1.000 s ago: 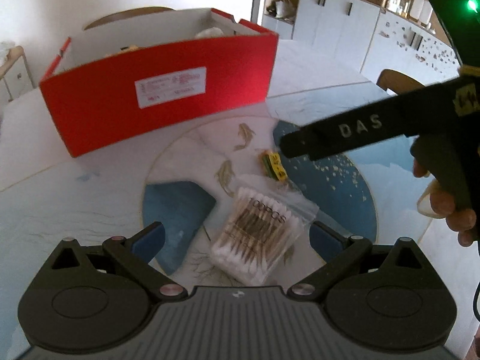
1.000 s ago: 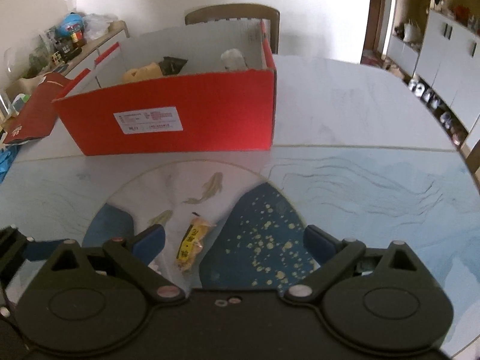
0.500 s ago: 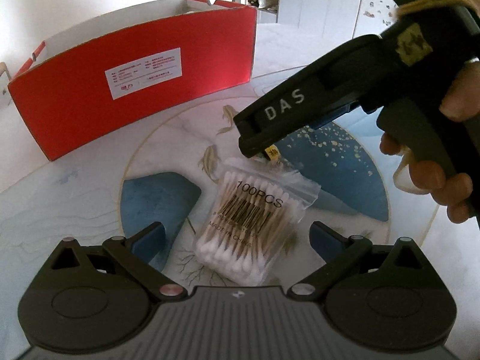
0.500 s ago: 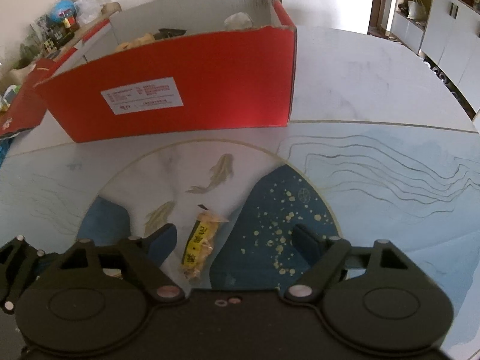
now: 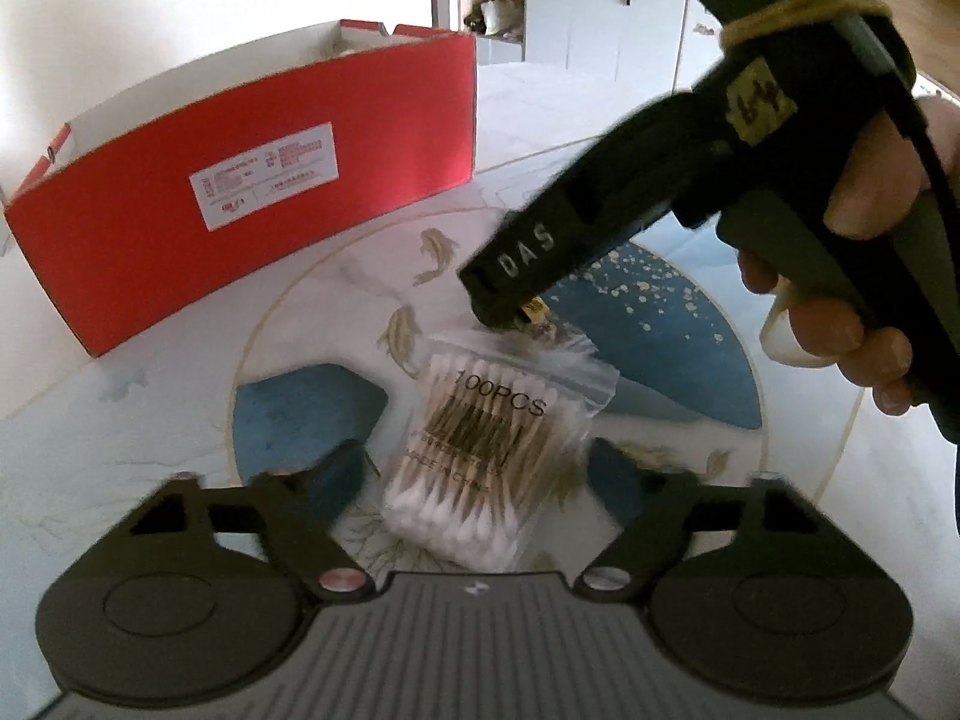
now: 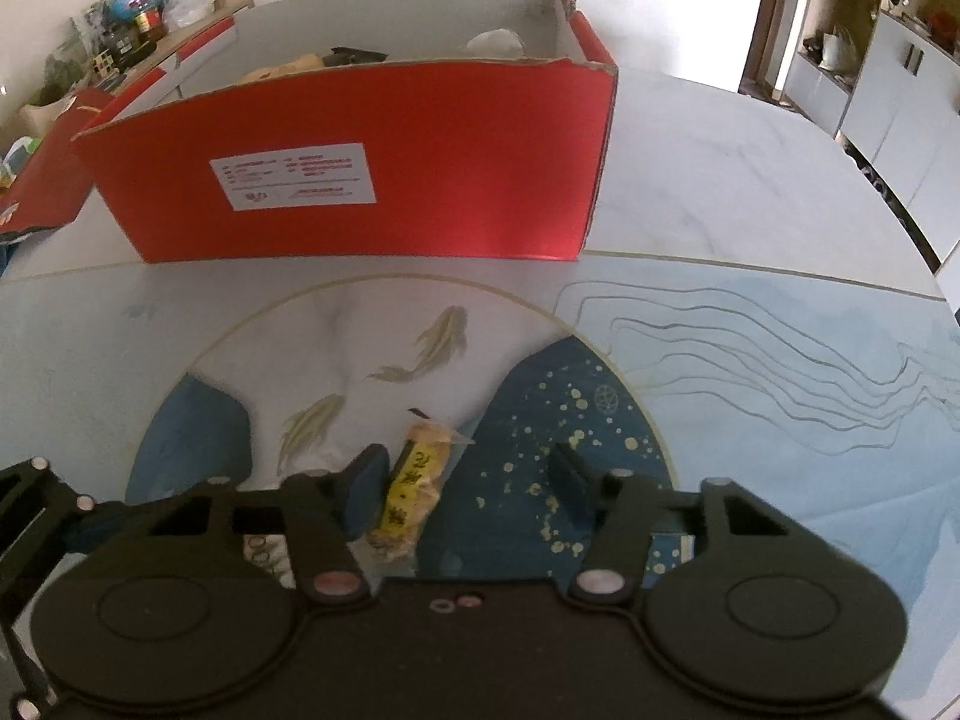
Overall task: Organize objects
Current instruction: 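Grasp the cotton swab bag with the left tool while the right tool grasps the yellow snack stick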
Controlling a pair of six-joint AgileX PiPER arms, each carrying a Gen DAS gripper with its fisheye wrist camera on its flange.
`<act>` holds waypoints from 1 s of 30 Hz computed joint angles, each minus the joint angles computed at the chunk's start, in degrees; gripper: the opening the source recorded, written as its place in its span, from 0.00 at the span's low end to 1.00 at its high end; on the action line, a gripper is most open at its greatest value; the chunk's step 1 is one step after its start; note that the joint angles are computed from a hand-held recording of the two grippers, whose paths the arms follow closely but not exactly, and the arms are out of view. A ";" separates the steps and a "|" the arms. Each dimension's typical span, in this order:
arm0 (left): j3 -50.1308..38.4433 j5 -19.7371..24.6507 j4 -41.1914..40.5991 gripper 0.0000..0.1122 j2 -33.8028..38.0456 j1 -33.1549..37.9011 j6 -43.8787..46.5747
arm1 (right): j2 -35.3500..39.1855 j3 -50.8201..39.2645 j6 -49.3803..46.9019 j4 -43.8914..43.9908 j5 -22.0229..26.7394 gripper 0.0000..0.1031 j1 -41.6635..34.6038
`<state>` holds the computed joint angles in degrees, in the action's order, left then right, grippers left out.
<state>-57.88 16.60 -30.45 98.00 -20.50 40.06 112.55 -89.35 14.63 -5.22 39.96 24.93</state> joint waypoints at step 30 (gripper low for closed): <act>-1.42 9.71 2.22 0.33 -7.12 5.42 -14.59 | -15.51 13.07 -12.34 11.88 -1.17 0.16 -2.05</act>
